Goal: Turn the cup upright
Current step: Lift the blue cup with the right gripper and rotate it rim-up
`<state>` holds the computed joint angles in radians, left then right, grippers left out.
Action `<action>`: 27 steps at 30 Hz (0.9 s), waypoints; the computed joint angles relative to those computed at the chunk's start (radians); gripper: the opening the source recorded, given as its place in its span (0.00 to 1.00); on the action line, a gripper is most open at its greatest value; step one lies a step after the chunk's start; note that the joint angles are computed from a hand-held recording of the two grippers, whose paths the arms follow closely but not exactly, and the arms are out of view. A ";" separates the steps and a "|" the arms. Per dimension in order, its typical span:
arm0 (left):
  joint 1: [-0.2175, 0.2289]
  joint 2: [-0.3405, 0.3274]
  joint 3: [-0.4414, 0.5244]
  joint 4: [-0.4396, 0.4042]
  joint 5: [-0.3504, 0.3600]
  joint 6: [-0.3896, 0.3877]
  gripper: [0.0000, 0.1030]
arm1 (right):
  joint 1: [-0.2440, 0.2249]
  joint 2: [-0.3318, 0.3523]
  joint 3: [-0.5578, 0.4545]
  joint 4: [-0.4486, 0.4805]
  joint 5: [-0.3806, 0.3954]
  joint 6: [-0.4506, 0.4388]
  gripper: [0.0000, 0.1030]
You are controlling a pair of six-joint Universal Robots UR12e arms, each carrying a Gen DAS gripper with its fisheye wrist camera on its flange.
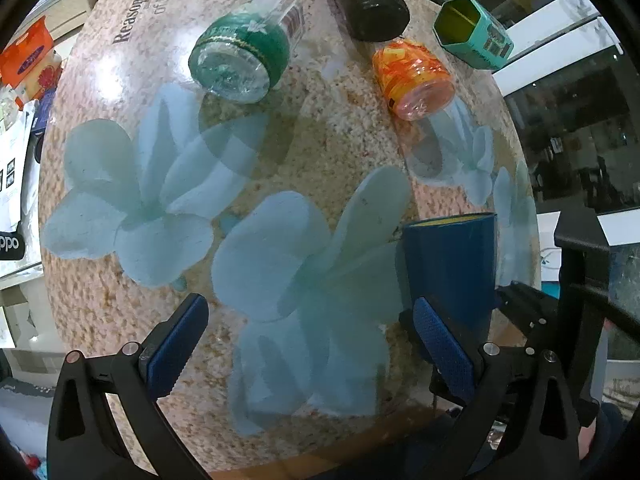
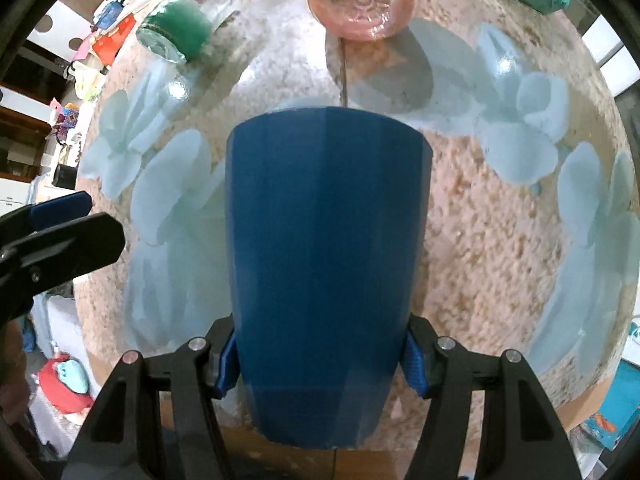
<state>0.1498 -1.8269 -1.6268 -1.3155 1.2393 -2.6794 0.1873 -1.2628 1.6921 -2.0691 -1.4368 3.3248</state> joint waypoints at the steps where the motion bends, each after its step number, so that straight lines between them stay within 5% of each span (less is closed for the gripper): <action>1: 0.001 -0.001 0.001 0.000 0.000 0.002 1.00 | 0.007 0.007 -0.011 0.003 -0.007 0.005 0.60; 8: 0.006 -0.002 0.002 -0.004 0.008 0.017 1.00 | 0.021 0.039 -0.050 0.017 -0.012 0.050 0.61; 15: 0.014 0.004 0.004 -0.018 0.010 0.025 1.00 | 0.054 0.089 -0.093 0.014 -0.020 0.087 0.87; 27: 0.044 0.038 -0.002 -0.043 -0.013 0.020 1.00 | 0.064 0.041 -0.064 -0.014 -0.031 0.084 0.94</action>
<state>0.1933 -1.7892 -1.6283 -1.3590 1.2262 -2.6596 0.2513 -1.2217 1.6278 -2.0828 -1.4683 3.4085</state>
